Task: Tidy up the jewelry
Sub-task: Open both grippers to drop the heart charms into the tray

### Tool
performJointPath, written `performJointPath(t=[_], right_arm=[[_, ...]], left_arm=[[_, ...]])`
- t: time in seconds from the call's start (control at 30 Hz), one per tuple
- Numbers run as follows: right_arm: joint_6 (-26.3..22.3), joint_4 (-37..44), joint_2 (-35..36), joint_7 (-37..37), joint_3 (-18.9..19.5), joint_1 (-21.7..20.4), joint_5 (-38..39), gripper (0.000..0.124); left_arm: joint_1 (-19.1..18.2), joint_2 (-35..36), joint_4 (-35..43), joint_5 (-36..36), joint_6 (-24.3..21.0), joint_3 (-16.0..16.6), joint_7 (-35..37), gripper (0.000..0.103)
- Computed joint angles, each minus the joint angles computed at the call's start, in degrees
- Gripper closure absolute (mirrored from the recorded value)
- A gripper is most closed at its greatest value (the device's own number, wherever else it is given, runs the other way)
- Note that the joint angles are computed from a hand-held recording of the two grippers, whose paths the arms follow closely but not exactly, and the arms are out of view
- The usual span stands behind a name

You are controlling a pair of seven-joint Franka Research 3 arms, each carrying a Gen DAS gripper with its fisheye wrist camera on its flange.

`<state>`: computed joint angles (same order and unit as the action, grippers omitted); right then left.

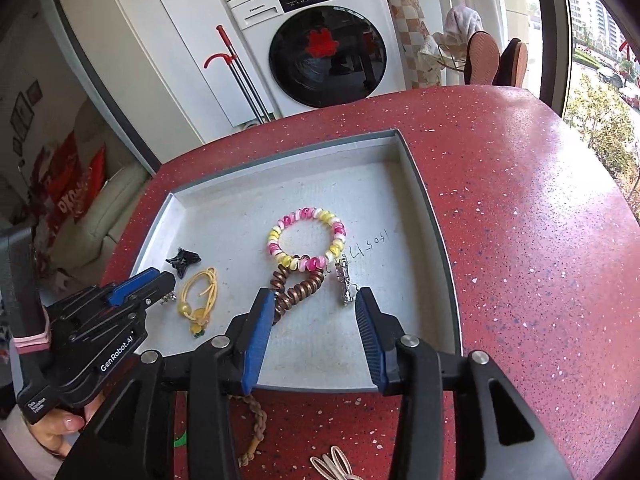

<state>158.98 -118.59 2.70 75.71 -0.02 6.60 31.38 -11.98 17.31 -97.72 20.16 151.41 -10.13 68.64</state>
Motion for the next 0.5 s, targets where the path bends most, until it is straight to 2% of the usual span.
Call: performJointPath(t=[0.23, 0.27, 0.3, 0.33, 0.4, 0.5], right_arm=[[0.35, -2.4, -2.19, 1.31, -0.15, 0.35, -1.11, 0.077], [0.07, -2.62, -2.39, 1.91, -0.27, 0.31, -1.79, 0.077], [-0.32, -2.76, -2.54, 2.44, -0.39, 0.25, -2.39, 0.077], [-0.32, -3.08, -2.8, 3.21, -0.49, 0.19, -3.14, 0.076], [-0.28, -3.51, -3.15, 4.34, -0.66, 0.04, -4.02, 0.076], [-0.81, -4.08, -3.93, 4.37, -0.88, -0.13, -2.95, 0.076]], left_arm=[[0.0, -1.34, -0.48, 0.22, 0.56, 0.32, -2.07, 0.067], [0.02, -1.26, -0.17, 0.12, 0.18, 0.27, -2.15, 0.056], [0.14, -1.33, -0.09, -0.21, -0.02, 0.14, -2.1, 0.036], [-0.03, -2.21, -1.37, 0.42, 1.07, 0.48, -3.4, 0.0], [-0.75, -3.85, -3.72, 4.0, 4.97, 1.72, -7.38, 0.0], [-0.32, -4.69, -3.87, 3.88, 4.26, 0.75, -5.88, 0.0]])
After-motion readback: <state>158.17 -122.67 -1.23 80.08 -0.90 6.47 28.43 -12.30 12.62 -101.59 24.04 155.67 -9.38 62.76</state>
